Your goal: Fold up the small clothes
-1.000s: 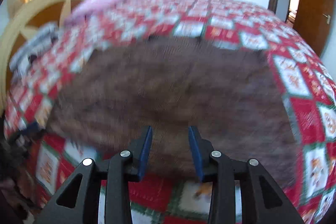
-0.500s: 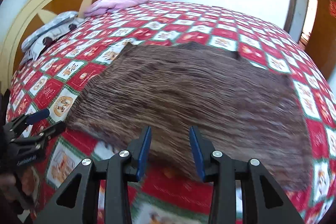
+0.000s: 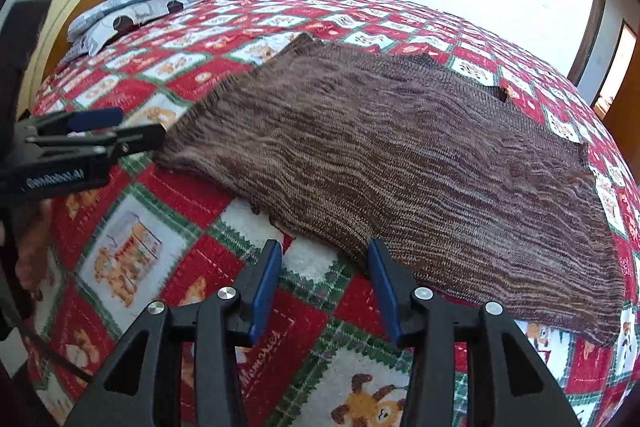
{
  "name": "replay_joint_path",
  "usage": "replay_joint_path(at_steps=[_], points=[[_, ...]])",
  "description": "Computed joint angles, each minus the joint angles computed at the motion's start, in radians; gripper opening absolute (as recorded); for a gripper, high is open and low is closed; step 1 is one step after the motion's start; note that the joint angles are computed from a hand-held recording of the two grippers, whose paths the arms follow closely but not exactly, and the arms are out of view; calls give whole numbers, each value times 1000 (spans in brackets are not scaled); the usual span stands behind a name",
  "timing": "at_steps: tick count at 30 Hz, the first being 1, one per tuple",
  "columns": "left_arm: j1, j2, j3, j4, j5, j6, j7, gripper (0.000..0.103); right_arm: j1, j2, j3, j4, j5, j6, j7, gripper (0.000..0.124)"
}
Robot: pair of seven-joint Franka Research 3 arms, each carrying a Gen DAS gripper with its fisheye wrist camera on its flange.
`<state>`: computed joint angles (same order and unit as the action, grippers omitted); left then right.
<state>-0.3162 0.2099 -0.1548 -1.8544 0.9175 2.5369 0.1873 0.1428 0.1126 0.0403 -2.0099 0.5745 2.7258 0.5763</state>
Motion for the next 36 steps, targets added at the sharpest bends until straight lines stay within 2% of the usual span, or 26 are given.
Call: replay_joint_path(at_steps=[2,6,9,14,21,25,27,31,33,36], points=[[2,-4,0,0,-2,-3,12,81,0,-8,10,2,39,1,-26,48],[7,-23,5,-6,26,-22,18,88,16,-39,39,-20,178,38,-227,54],[20,-32,7,-4,33,-43,33,89,42,-36,40,-22,166,38,-265,56],[47,-40,13,-7,38,-43,38,91,79,-24,51,-52,124,125,-308,56],[91,8,20,21,-44,79,97,91,101,14,94,-62,139,279,-394,56],[95,71,33,92,-97,152,158,91,106,50,110,-39,122,308,-374,56],[102,110,33,136,-150,190,212,91,88,71,140,-25,155,335,-390,56],[107,227,18,291,-286,164,395,91,76,92,158,-7,157,361,-354,56],[101,282,22,368,-332,143,463,89,62,97,174,-5,162,364,-355,51],[129,372,-11,483,-463,133,586,81,25,98,228,-15,216,397,-422,45]])
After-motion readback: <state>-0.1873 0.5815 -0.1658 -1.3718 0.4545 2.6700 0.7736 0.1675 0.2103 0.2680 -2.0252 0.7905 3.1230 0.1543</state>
